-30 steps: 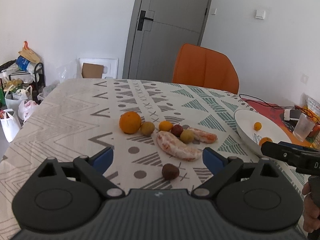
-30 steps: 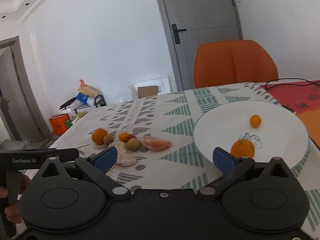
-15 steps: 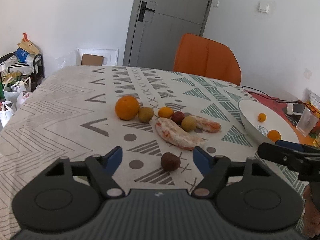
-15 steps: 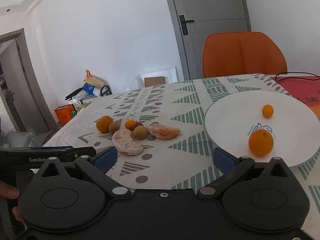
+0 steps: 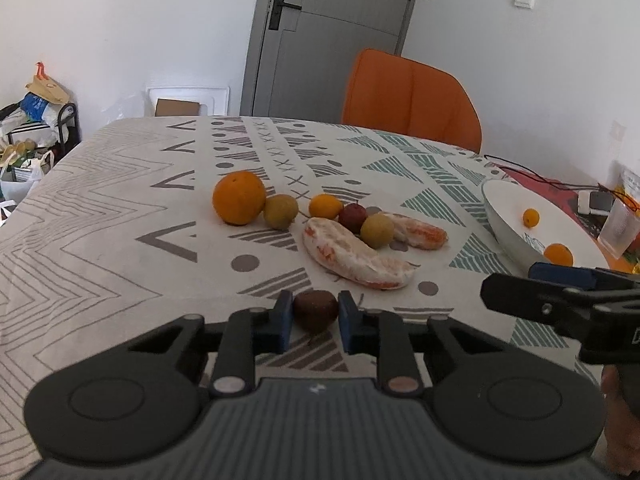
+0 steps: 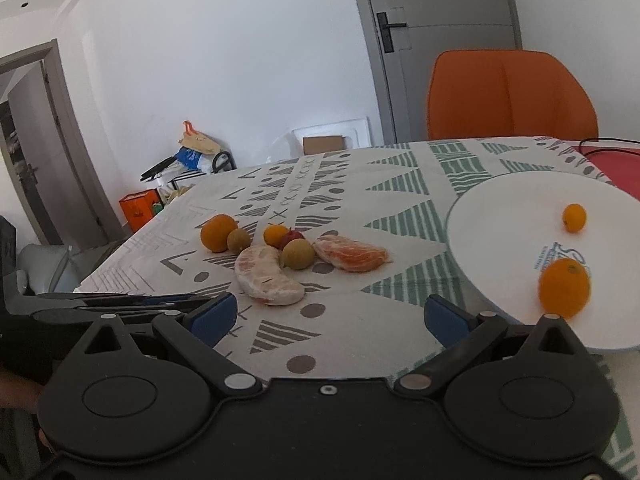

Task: Organize fruits
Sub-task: 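Grasp the peeled pomelo segment with the right tool while the left tool holds the brown fruit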

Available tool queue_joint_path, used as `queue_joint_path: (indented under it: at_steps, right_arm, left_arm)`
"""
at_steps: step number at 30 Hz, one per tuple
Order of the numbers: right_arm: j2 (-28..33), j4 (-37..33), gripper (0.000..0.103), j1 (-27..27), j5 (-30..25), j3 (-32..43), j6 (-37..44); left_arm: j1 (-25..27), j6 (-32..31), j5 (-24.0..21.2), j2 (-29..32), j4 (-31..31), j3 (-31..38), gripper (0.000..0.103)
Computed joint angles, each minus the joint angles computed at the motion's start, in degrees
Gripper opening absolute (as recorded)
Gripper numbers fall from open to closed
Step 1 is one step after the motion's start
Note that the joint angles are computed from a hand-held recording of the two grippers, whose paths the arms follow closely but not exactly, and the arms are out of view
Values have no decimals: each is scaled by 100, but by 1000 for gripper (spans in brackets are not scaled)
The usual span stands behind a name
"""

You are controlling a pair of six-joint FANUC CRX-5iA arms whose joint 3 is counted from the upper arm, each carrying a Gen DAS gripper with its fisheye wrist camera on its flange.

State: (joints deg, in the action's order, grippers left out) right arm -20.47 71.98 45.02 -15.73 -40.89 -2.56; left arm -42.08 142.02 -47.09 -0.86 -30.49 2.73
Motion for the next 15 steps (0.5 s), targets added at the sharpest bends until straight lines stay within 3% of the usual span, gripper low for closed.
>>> queue_joint_path:
  at_steps: [4,15]
  right_arm:
    - [149,-212,101,81,4,143,276]
    - [621,-1128,79,275,83,669,1280]
  left_arm:
    - [72,157,-20,-94,-20,-71,22]
    - [226,479,-200,-387,-270,-232,22]
